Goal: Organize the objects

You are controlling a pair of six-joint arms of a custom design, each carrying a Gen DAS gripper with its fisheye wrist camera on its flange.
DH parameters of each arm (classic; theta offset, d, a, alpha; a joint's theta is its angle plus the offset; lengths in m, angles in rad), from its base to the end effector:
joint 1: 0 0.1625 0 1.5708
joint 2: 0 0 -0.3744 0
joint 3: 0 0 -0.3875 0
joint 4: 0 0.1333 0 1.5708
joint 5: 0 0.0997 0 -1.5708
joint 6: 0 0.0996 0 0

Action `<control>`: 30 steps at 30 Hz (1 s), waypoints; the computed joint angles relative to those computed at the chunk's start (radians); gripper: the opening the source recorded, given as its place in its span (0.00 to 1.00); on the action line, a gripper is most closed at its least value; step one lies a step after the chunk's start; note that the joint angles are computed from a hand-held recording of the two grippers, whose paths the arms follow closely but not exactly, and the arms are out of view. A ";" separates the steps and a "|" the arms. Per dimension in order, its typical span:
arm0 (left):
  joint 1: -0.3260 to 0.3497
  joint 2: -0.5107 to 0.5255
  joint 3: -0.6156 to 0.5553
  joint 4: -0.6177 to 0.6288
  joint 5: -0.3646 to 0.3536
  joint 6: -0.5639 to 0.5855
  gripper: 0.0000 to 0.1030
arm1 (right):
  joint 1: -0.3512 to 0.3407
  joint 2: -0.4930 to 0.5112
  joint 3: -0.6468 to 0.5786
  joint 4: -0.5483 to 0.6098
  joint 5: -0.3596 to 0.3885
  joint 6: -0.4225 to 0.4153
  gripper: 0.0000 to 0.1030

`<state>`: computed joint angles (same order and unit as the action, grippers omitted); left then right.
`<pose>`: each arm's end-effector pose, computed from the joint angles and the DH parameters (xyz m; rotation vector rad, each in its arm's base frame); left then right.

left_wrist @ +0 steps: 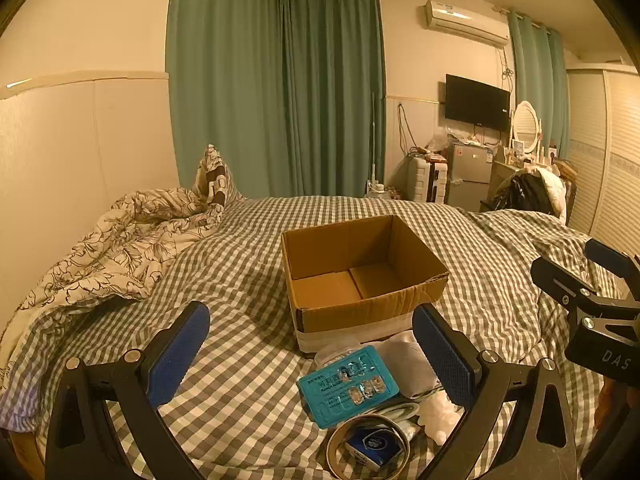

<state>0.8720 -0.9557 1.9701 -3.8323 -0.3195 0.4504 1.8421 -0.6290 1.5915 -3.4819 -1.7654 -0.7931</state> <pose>-0.1357 -0.5157 0.2238 0.1775 1.8562 -1.3290 0.2872 -0.6069 0.0888 1.1486 -2.1948 1.1649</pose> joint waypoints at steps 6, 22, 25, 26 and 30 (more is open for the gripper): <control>-0.001 0.002 -0.002 -0.008 0.002 0.003 1.00 | 0.002 -0.001 0.004 0.012 0.003 -0.005 1.00; -0.003 0.006 0.003 -0.010 0.002 0.000 1.00 | 0.004 0.001 0.005 0.013 0.000 -0.014 1.00; -0.004 0.007 0.003 -0.013 0.002 0.002 1.00 | 0.005 0.001 0.005 0.013 -0.002 -0.013 1.00; -0.004 0.007 0.004 -0.007 0.003 -0.004 1.00 | 0.005 0.001 0.005 0.014 -0.002 -0.013 1.00; -0.002 0.004 0.005 0.013 0.006 -0.024 1.00 | 0.007 0.004 0.001 0.020 -0.008 -0.011 1.00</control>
<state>0.8698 -0.9515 1.9751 -3.8190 -0.3137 0.4268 1.8495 -0.6254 1.5924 -3.4617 -1.7731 -0.8039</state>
